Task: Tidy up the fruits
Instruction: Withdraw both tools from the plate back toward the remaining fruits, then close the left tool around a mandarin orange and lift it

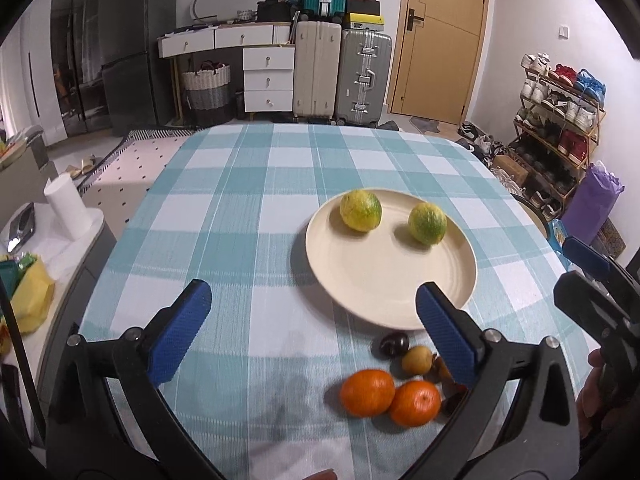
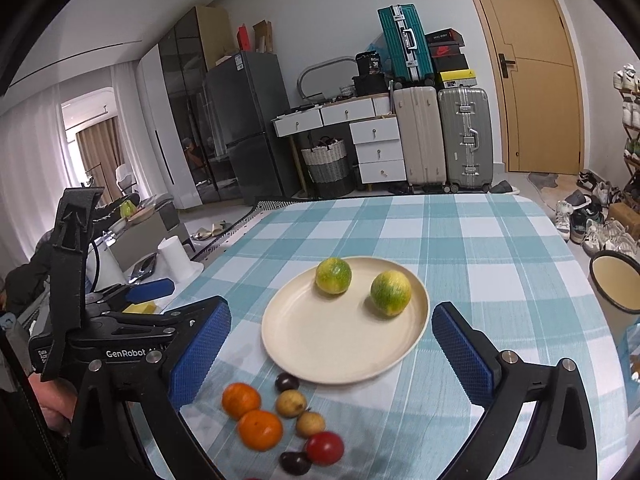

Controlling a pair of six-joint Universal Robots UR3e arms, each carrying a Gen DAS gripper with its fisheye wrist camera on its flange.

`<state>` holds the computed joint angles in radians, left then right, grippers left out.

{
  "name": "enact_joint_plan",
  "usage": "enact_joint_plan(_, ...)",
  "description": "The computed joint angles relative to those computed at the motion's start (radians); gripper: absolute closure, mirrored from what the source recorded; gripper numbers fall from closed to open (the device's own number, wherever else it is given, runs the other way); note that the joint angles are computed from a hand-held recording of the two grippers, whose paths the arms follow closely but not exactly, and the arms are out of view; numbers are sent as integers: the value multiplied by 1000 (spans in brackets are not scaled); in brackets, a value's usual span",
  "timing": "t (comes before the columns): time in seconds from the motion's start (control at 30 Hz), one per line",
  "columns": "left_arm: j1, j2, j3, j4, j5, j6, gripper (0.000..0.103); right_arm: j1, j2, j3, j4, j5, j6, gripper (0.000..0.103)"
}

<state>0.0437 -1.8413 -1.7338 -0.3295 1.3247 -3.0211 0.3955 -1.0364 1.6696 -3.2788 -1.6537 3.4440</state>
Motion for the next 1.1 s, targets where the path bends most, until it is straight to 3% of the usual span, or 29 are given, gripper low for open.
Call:
enact_joint_plan(0.3,70,46,-154,36,-82,20,1,64,-3,66,-47,-61,8,0)
enact_joint_plan(0.6,114,-12,-152,-63,-208,39,1,74,0,137,-95,-65,46,0)
enact_joint_plan(0.97,85,-84,-119,-64,-229,24,2,71,-3,169,-95,-45,59,0)
enact_joint_plan(1.1,93,-98,-112,-78,-266,30,13,66,6,165,-95,-36,61,0)
